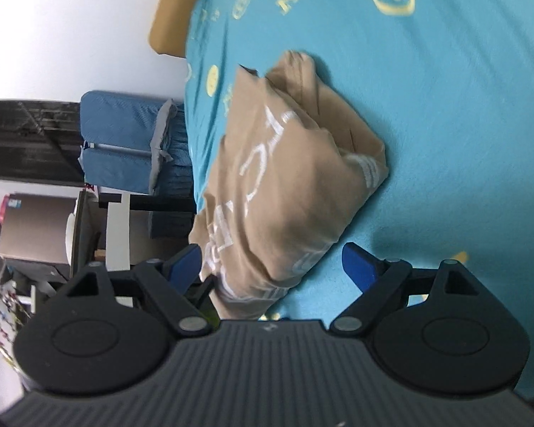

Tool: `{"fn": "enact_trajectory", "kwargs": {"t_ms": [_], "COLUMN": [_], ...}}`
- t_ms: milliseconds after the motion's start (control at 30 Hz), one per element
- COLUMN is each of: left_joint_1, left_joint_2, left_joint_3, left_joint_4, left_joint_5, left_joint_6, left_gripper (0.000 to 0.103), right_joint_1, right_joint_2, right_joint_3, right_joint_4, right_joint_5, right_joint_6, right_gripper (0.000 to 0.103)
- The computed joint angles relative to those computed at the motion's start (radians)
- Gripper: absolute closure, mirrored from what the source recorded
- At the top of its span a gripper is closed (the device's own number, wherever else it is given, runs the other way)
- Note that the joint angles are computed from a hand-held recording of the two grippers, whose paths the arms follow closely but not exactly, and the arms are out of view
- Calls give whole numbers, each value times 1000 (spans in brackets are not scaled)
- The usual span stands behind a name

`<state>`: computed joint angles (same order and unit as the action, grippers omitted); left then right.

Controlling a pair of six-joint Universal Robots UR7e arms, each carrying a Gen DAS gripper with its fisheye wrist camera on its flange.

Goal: Fold clothes
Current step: 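Grasp the folded tan bundle with both grippers and lift it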

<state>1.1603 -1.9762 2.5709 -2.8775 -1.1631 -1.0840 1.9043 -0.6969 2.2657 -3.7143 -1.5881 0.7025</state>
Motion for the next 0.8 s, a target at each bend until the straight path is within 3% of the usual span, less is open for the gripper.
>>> {"fn": "enact_trajectory", "kwargs": {"t_ms": [200,333,467,500,567,667,800], "left_joint_1": [-18,-36,-67,-71,-70,-74,-107], "left_joint_2": [24,18,2,-4,-6,-3,-34], "left_joint_3": [15,32,46,48,50,48,52], "left_joint_4": [-41,-92,-124,-121,-122,-127,-126], "left_joint_5": [76,86,103,104,99,95,99], "left_joint_6": [-17,2,13,9,2,7,37], "left_gripper": [55,74,76,76,76,76,76], "right_joint_1": [-42,-44,-39,-27,-15,-27,-17], "right_joint_2": [52,69,76,71,64,58,49], "right_joint_3": [-23,-38,-40,-40,-39,-33,-30], "right_joint_4": [22,22,-55,-67,-96,-97,-80], "right_joint_5": [146,147,64,6,-78,-71,-81], "right_joint_6": [39,68,90,82,66,76,38], "right_gripper": [15,17,19,28,30,44,50]}}
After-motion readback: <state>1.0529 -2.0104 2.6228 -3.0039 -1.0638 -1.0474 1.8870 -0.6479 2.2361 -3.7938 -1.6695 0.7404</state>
